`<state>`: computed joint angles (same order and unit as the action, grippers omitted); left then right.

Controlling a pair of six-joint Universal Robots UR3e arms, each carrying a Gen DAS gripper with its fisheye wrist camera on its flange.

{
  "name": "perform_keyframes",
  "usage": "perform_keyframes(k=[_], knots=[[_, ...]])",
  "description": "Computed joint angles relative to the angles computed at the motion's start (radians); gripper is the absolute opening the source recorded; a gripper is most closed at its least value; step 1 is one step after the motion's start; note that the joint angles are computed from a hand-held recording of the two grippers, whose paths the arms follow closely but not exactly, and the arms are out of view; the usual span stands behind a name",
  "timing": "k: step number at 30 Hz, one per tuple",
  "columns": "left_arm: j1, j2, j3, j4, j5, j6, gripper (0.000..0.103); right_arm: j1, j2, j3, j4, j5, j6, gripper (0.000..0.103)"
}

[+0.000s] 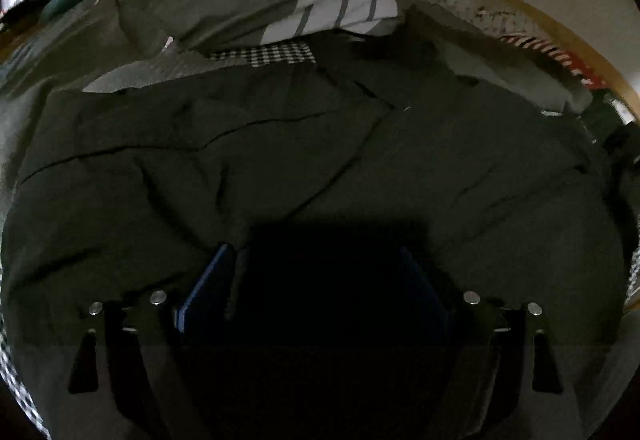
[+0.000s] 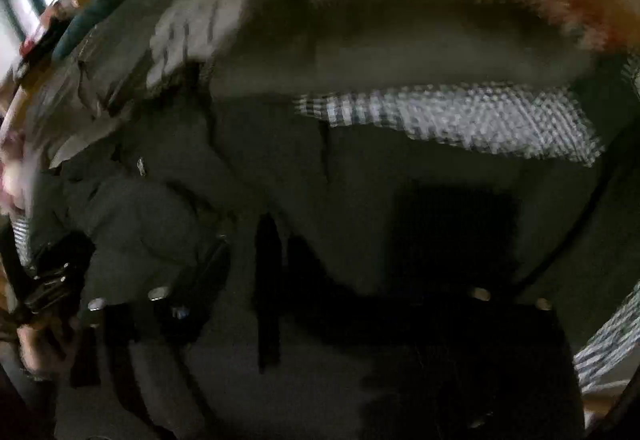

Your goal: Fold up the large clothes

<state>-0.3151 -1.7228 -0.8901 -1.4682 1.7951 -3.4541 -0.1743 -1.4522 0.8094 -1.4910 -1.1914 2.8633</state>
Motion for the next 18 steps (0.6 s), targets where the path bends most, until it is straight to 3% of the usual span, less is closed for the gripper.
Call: perform_keyframes(k=[4,6,8,13,16,18], knots=[[-0.056,-0.033,-0.020,0.033,0.108,-0.010,0.087,0.322,0.055,0.009,-0.199,-0.231,0.066,0.090],[-0.063,-0.034,-0.024,0.034,0.121,-0.013,0.087,0.493,0.186,-0.056,-0.215,-0.420,0.095,0.090],[-0.057,-0.025,-0.040,0.044,0.118,-0.012,0.087,0.552,0.241,-0.024,-0.235,-0.533,0.101,0.088],[-0.043,-0.022,-0.052,0.052,0.105,-0.007,0.088,0.372,0.090,0.205,-0.301,-0.407,0.046,0.091],[-0.043,-0.024,-0.059,0.062,0.110,-0.008,0.089,0.194,0.010,0.278,-0.248,-0.254,0.032,0.094],[-0.049,-0.035,-0.052,0.061,0.125,-0.012,0.089,0.186,-0.030,0.326,-0.297,-0.323,0.030,0.094]])
